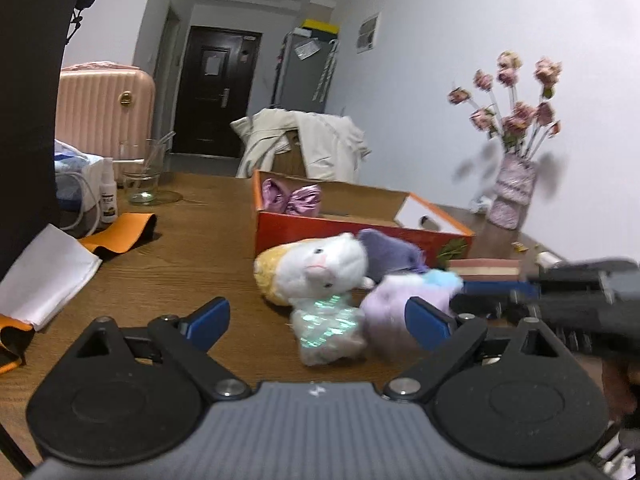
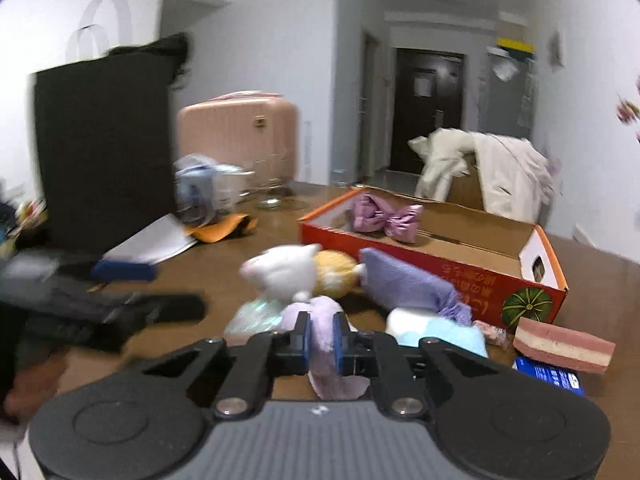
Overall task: Organize soft objects
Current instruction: 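Carry the lilac towel into the orange box and open the gripper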
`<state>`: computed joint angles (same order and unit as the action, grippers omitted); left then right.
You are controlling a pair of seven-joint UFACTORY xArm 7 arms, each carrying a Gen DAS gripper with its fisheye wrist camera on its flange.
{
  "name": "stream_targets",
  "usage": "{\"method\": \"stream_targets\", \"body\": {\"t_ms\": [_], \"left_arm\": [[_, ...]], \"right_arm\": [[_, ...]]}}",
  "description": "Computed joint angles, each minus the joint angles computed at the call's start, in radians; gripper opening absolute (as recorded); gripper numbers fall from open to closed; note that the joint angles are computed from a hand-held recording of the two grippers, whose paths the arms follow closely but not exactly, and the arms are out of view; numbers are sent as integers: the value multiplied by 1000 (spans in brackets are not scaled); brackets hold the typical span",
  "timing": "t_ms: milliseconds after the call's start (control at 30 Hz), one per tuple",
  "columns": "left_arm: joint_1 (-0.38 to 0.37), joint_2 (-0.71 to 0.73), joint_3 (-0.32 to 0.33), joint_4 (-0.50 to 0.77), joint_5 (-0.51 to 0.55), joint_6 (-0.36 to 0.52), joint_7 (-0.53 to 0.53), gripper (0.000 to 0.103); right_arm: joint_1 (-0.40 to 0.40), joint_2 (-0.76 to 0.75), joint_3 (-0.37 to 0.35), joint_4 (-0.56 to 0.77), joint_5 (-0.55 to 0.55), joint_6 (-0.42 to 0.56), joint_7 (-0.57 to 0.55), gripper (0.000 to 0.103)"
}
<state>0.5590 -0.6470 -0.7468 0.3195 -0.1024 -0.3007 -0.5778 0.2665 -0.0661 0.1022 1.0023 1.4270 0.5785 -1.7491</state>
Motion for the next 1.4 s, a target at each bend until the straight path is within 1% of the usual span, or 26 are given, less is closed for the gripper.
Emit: {"method": "stream_targets", "body": {"t_ms": [67, 100, 133, 200, 233, 267, 300, 367, 433, 467, 533, 567, 633, 667, 700, 767, 833, 867, 900, 967, 1033, 1100, 1267, 1333, 1367, 1400], "left_arm": [[-87, 18, 73, -22, 8, -29, 2, 96], [-134, 32, 111, -30, 7, -37, 3, 94], [-173, 48, 144, -33, 3, -42, 7, 91], [-257, 91, 211, -32, 3, -46, 19, 78], [-278, 103, 221, -27, -6, -29, 24, 74], [-291, 114, 221, -19, -16, -2, 29, 64], [-307, 119, 229, -13, -19, 23, 33, 51], [-378, 134, 287, -16, -2, 36, 42, 41], [-408, 124, 299, -29, -2, 54, 41, 39], [-406, 112, 287, -37, -6, 60, 34, 39], [-402, 86, 266, -50, -19, 75, 2, 40], [-415, 79, 280, -55, -15, 82, -8, 40], [-417, 57, 284, -69, -10, 79, -31, 47], [-406, 52, 275, -71, -7, 76, -40, 53], [-390, 49, 263, -69, -7, 86, -51, 54], [-381, 56, 265, -63, 6, 102, -66, 54], [-429, 82, 328, -58, 30, 101, -62, 53], [-451, 94, 356, -57, 39, 93, -58, 50], [-468, 103, 377, -56, 44, 88, -54, 43], [-517, 126, 435, -51, 56, 85, -39, 37], [-510, 131, 427, -44, 52, 95, -34, 33], [-531, 125, 452, -35, 58, 117, -24, 29], [-589, 123, 525, 20, 82, 114, 18, 26], [-671, 167, 635, 85, 109, 92, 68, 26], [-726, 203, 708, 132, 124, 82, 95, 26], [-800, 254, 800, 200, 144, 78, 122, 26]], "right_arm": [[-7, -57, -14, -76, -33, 65, -56, 11], [-6, -79, -16, -113, -61, 77, -73, 11], [-2, -94, -13, -138, -96, 64, -59, 12], [9, -123, -16, -186, -125, 46, -46, 15], [11, -139, -27, -204, -132, 55, -35, 16], [10, -149, -38, -214, -143, 70, -17, 16], [9, -158, -48, -221, -147, 82, 4, 19], [5, -165, -62, -225, -142, 76, 61, 22], [-2, -161, -82, -222, -117, 89, 99, 22], [-8, -156, -91, -218, -101, 103, 129, 23], [-26, -132, -113, -204, -54, 160, 182, 28], [-36, -112, -114, -186, -46, 184, 226, 30], [-50, -72, -103, -158, -10, 194, 278, 33], [-54, -62, -93, -156, 10, 189, 278, 34], [-57, -47, -83, -147, 29, 181, 281, 39], [-63, -17, -66, -129, 37, 181, 303, 41], [-60, 0, -43, -121, 36, 146, 312, 40], [-60, 4, -37, -119, 35, 142, 308, 40], [-61, 6, -34, -119, 34, 146, 307, 35], [-68, 15, -36, -114, 35, 171, 317, 29], [-73, 22, -34, -111, 38, 177, 325, 21], [-79, 20, -34, -108, 38, 188, 326, 17], [-79, -21, -37, -85, 62, 172, 275, 16], [-85, -7, -48, -23, 72, 181, 247, 16], [-90, 16, -51, 25, 68, 189, 238, 16], [-96, 50, -53, 84, 65, 196, 232, 16]]}}
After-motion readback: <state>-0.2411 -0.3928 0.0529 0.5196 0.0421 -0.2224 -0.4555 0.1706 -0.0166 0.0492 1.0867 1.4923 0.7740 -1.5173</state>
